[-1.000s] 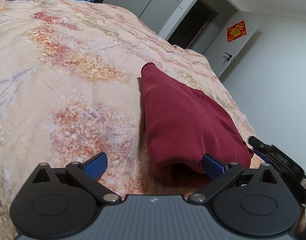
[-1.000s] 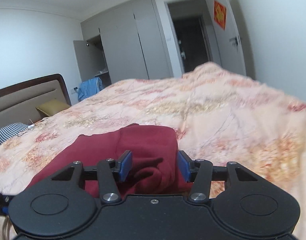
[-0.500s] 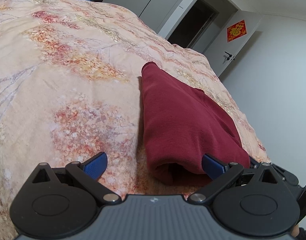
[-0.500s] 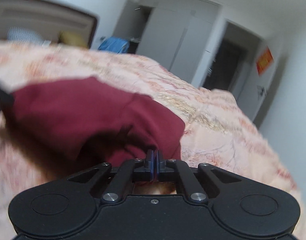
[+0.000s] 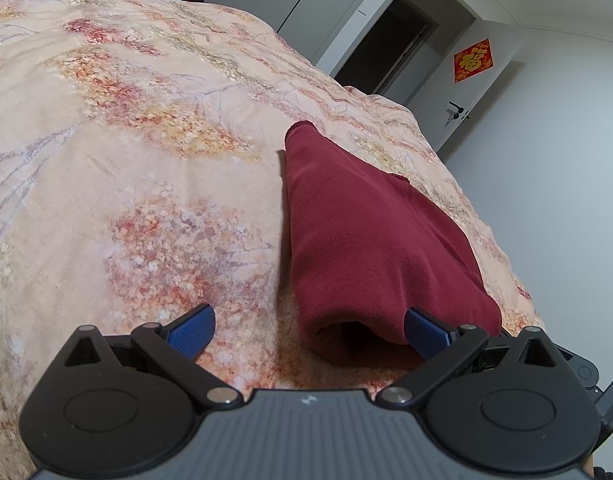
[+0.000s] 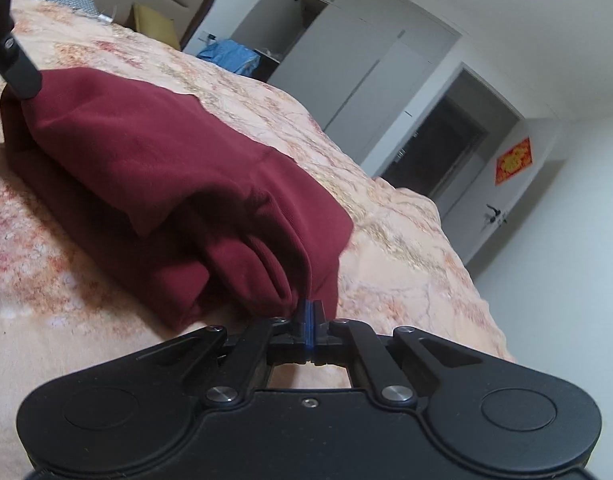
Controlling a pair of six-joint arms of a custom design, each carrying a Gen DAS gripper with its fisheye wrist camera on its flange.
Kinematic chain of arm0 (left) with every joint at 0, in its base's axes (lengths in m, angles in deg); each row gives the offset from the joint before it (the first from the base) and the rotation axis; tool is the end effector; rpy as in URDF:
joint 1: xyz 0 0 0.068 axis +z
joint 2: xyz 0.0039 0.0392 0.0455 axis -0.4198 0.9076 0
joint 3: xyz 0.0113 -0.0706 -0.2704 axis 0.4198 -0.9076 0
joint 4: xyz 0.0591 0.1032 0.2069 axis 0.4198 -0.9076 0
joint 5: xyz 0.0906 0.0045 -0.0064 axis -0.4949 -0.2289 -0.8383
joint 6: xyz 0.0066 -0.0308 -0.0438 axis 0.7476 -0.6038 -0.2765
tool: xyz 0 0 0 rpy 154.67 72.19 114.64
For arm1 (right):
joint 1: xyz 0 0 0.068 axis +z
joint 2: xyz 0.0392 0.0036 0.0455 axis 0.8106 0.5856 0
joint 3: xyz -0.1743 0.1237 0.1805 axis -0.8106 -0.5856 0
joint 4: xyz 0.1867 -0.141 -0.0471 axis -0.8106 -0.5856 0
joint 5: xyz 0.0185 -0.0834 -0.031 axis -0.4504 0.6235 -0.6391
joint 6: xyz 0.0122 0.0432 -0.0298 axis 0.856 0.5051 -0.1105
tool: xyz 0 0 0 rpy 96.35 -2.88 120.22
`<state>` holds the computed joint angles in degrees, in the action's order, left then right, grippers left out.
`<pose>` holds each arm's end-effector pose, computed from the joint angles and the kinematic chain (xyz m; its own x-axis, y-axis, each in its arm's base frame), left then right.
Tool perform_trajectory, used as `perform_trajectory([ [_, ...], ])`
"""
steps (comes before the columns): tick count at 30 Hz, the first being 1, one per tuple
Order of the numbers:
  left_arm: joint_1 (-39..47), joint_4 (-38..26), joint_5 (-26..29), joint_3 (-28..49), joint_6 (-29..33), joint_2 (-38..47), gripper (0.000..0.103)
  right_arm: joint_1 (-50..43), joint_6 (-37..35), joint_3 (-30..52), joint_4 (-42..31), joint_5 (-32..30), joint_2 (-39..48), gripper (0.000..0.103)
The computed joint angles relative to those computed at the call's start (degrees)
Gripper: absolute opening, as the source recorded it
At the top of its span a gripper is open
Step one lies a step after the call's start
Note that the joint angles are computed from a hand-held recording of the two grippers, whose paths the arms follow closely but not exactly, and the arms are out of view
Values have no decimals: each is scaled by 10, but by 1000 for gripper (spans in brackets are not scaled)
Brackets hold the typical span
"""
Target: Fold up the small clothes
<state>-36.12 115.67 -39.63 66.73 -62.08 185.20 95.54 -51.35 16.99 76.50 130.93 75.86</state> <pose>0.2787 -0.0680 0.1342 -0.7125 -0.2626 -0.6507 0.1698 0.8353 -0.5230 0.2450 0.1800 0.0856 -0.4071 -0.4865 -0.7730 -0.0138 0.8495 -0.5274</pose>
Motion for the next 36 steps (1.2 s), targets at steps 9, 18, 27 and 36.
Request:
perform_trajectory([
  [9,-7,0,-12,-1,10,1,103,-50,131,-1,4,-50,-87,67],
  [18,-3,-3,-7,-1,17,0,103,-97,311,125,-169,-111,-46,94],
  [27,10,17,9,-13,2,-16,103,-81,397,63,-134,-106,-14,100],
  [36,32,-70,41,109,64,14,103,-147,393,13,-44,-218,-77,102],
])
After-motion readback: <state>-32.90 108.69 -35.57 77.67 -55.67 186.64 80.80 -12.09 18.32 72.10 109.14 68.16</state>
